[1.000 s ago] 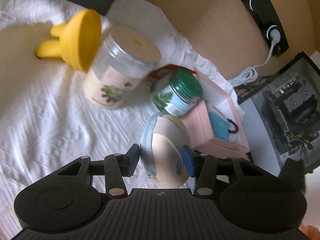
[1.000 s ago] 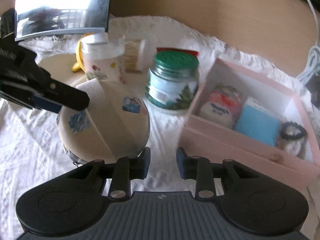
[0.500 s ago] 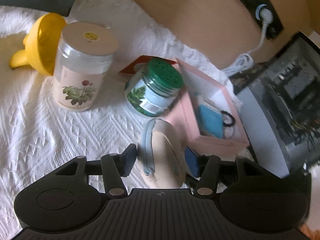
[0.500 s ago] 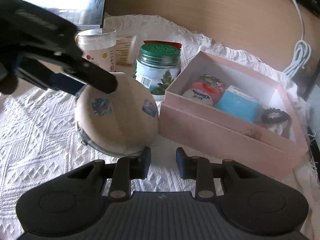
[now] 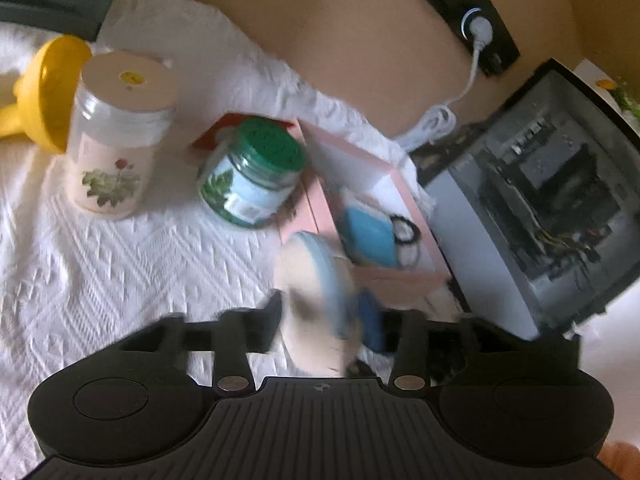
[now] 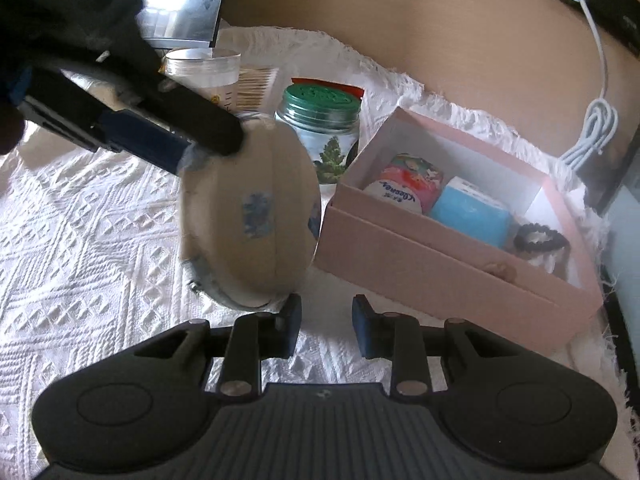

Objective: Organize soft objects
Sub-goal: 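Lift the round beige case with the left tool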

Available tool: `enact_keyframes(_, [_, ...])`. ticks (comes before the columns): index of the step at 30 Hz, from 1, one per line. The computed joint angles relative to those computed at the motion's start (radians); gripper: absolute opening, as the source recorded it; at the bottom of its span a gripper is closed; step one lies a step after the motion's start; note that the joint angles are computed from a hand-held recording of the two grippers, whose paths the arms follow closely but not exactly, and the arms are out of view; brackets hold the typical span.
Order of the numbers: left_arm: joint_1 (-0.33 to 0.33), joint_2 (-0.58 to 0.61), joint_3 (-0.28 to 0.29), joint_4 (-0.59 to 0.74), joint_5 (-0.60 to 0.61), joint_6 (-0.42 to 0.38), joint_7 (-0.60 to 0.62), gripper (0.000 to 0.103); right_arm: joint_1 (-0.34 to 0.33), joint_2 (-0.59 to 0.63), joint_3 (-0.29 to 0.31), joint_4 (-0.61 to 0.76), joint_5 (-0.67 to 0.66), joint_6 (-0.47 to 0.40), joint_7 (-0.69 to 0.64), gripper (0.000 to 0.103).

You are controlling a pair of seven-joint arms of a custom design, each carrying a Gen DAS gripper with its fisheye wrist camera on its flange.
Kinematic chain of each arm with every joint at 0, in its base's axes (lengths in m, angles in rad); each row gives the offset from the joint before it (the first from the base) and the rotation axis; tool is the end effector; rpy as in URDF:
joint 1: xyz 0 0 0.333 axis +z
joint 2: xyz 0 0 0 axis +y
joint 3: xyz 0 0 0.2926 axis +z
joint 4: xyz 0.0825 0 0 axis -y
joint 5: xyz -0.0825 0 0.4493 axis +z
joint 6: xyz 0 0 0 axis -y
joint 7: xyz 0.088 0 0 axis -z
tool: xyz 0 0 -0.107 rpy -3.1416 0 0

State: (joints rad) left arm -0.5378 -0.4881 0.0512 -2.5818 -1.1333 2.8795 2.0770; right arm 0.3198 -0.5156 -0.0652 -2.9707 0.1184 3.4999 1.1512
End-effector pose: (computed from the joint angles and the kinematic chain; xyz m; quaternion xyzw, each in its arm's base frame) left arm 0.4553 -0.1827 0.4337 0.6310 -0.6228 0.4625 0.0100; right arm 0.4019 0.0928 0.3540 -0.7527 0.4316 -0.3623 0.3406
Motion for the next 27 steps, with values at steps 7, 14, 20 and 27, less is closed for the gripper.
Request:
enact_keyframes(7, [0.109,0.098,-0.139,0.068,0.317,-0.015,-0.301,0.053,-0.02,0.001,0.035,-0.023,-0.004,0.063,-0.027,0.029])
enact_keyframes(14, [0.101,0.131,-0.127,0.06,0.461,0.073,-0.492,0.045,0.0,-0.025,0.012,-0.043,-0.03,0.054,-0.026,0.038])
enact_keyframes(20, [0.029,0.103,-0.07,-0.001,0.491,0.2,-0.508,0.044,0.018,-0.112,-0.053,-0.043,-0.023,-0.069,-0.003,0.044])
enact_keyframes(27, [0.085,-0.108,-0.094,-0.198,0.54,0.33,-0.594,0.044,0.101,-0.219,-0.138,0.04,0.027,-0.179,-0.016,0.053])
